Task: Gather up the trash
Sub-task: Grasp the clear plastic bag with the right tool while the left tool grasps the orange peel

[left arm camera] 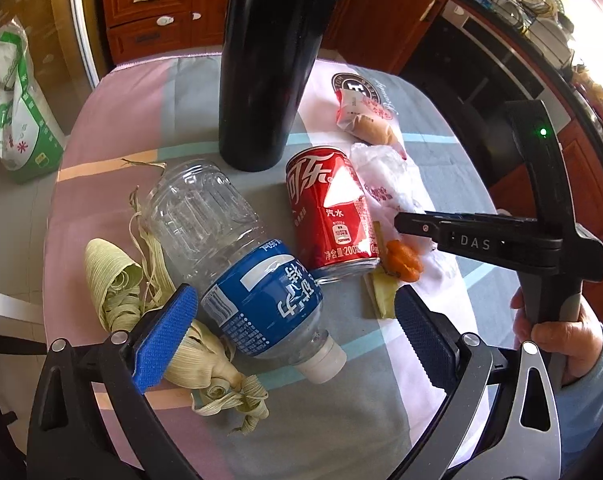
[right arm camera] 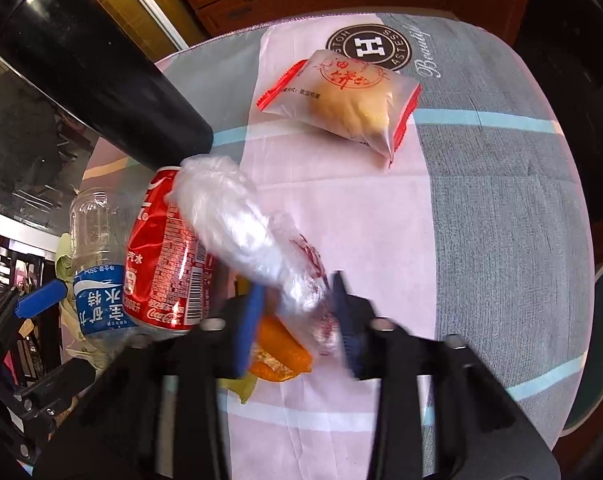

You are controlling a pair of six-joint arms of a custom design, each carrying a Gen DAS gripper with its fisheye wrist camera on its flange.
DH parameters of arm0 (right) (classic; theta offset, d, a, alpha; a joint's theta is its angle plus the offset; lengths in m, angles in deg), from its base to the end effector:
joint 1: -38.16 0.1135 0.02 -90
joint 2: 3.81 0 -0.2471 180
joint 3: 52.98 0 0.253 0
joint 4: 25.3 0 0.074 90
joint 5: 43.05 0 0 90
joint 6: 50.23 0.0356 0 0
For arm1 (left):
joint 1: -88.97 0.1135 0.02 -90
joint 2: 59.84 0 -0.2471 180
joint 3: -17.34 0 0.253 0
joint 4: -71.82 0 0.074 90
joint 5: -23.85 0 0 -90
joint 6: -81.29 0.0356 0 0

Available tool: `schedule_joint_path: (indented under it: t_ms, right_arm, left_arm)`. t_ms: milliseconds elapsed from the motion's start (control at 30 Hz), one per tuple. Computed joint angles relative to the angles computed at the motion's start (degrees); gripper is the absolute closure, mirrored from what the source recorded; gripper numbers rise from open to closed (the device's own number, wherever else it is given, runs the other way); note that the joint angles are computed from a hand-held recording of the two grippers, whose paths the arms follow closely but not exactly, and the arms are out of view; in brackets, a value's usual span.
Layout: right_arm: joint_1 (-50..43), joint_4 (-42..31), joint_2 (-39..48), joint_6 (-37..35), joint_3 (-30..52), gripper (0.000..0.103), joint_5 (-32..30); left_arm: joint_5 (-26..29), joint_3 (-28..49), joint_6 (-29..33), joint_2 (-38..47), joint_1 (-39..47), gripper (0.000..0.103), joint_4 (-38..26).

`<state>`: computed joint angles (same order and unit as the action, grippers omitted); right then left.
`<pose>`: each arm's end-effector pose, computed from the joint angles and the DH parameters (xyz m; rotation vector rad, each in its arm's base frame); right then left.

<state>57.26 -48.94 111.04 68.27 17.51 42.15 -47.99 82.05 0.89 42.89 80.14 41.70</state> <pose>0.3257 0.1159 0.0593 0.2071 2.7979 0.3276 0.3085 -0.0592 0.0986 0.5199 2.6788 -0.4323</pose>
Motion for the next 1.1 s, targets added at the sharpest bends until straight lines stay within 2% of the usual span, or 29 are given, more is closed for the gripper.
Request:
schedule_joint_path:
  t_ms: [200,467,633,700,767,933,1033,1100]
  right_arm:
    - [-4.7,4.3,-5.8,2.5,-8.7,0.079,-2.5]
    - [-13.0,7.5,-13.0,1.1,-19.3,0.079,-7.9]
    - [-18.1,10.2,-16.3,-1.2,-24.9,0.079,-11.5]
    - [-20.2,10.5,-17.8,-2.7,-26.7,0.079,-13.0]
    - [-22.1,10.6,-19.1,-3.9,-28.1,0.079,-14.7]
    - [-25.7,11.6,-19.6,-6.4,-29.7,0.078,-17.9]
    - [-28.1,12.3,-19.0,-8.0,-30.5,0.078,-19.7]
    - [-29.8,12.8,-18.3,-9.1,-30.9,0.077,-21.0]
  left_arm:
    - [-1.7,0.1,-2.1,-0.8,-5.5,0.004,0.4]
    - [-5.8,-0.5,-5.2,-2.5,-15.5,0.004,2.4]
    - [-7.1,-0.7,-9.0,-0.2,-21.2,0.006,6.3]
    - [-9.1,0.4,-10.7,1.7,-24.0,0.022,7.0]
    - [-12.4,1.4,-12.5,3.7,-26.2,0.027,7.0]
    - [-18.8,4.0,-15.3,9.3,-28.7,0.028,7.4]
    - [-20.6,6.0,-15.8,12.5,-29.3,0.03,7.9]
    - [-21.4,7.4,-15.9,14.5,-29.6,0.054,7.5]
